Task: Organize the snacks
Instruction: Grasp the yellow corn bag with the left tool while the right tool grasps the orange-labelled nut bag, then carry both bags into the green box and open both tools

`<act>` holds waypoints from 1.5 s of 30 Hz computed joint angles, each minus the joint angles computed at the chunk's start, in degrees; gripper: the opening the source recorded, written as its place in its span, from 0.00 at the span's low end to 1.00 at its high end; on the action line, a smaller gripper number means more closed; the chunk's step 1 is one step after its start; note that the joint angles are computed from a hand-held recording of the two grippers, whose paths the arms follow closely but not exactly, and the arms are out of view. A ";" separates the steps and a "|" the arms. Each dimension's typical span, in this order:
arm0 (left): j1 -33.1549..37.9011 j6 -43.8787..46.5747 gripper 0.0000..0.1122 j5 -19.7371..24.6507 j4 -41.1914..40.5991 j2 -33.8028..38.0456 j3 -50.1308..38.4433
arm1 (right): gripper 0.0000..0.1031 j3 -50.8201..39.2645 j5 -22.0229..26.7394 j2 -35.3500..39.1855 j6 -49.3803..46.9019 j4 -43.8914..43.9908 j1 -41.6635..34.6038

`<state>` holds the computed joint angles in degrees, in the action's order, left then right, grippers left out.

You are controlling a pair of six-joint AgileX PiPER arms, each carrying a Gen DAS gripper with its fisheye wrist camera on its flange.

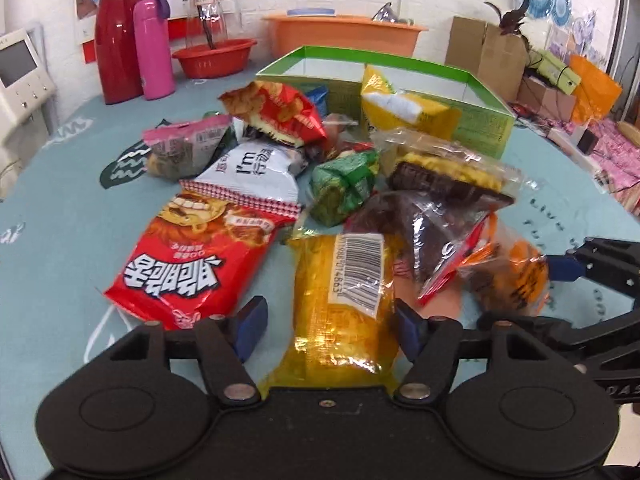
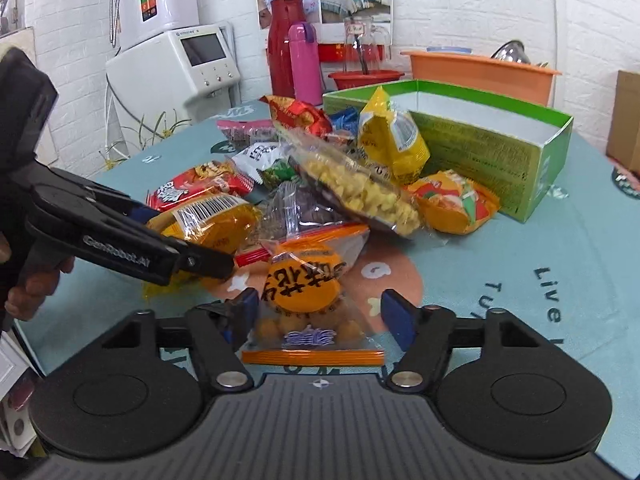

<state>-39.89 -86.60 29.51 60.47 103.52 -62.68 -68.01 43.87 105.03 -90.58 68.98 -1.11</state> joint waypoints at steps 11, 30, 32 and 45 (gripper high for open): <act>-0.56 -1.07 0.92 2.19 -0.34 2.51 -1.53 | 0.94 0.14 1.13 0.34 -3.16 1.13 -0.55; -3.49 -2.87 0.41 0.44 3.25 -5.03 -0.61 | 0.85 1.44 8.40 -3.39 -6.05 5.90 -9.23; -3.63 -3.30 0.41 -0.43 5.41 -5.81 -2.18 | 0.85 -0.12 9.39 -3.43 -5.72 7.40 -10.40; 4.11 20.07 0.41 -7.16 -9.21 13.12 -37.50 | 0.85 -22.74 -2.81 9.40 -2.11 12.25 -6.10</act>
